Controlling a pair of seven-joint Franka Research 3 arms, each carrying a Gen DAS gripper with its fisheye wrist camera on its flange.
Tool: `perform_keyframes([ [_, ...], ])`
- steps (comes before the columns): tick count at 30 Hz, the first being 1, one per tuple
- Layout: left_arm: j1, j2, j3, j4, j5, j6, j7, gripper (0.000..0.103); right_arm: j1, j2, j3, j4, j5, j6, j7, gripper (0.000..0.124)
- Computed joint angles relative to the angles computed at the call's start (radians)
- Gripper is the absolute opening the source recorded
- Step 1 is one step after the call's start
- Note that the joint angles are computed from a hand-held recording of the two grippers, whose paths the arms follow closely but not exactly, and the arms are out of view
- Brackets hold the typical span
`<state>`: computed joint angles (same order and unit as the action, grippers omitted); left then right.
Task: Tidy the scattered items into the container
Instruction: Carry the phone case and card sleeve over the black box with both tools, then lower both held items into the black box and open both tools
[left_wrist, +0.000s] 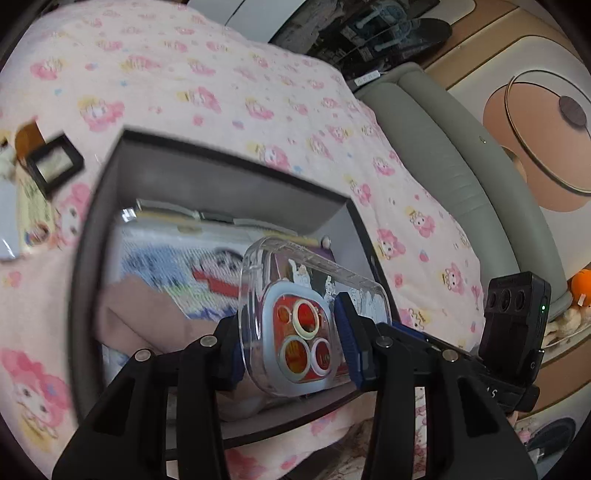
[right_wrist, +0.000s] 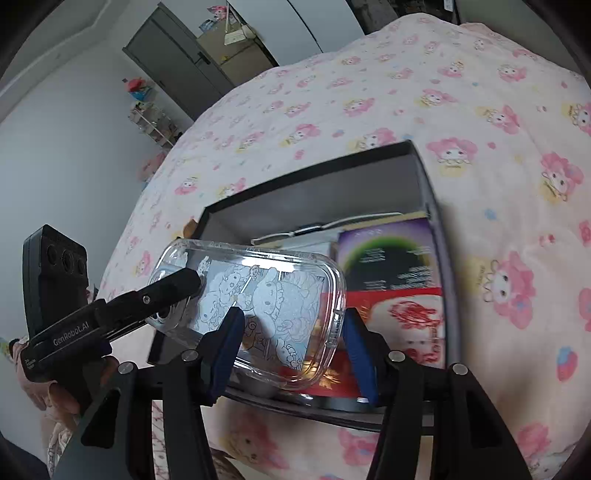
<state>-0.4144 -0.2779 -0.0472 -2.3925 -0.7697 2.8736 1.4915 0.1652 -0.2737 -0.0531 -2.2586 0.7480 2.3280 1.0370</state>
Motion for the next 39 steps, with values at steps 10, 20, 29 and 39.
perform_keyframes([
  [10,0.119,0.037,-0.105,0.024,0.351,-0.167,-0.271,0.045,-0.002,-0.019,0.045,-0.059,-0.174,0.156,0.067,0.051],
  [20,0.152,0.025,-0.119,0.009,0.648,-0.189,-0.551,0.045,0.015,-0.049,0.078,-0.131,-0.312,0.268,0.15,0.041],
  [29,0.024,0.05,-0.051,0.018,0.247,-0.112,-0.232,0.046,0.023,-0.067,0.045,-0.136,-0.312,0.241,0.176,0.041],
  [39,0.091,0.087,-0.113,0.067,0.419,-0.164,-0.371,0.036,0.008,-0.074,0.06,-0.146,-0.362,0.237,0.206,0.041],
])
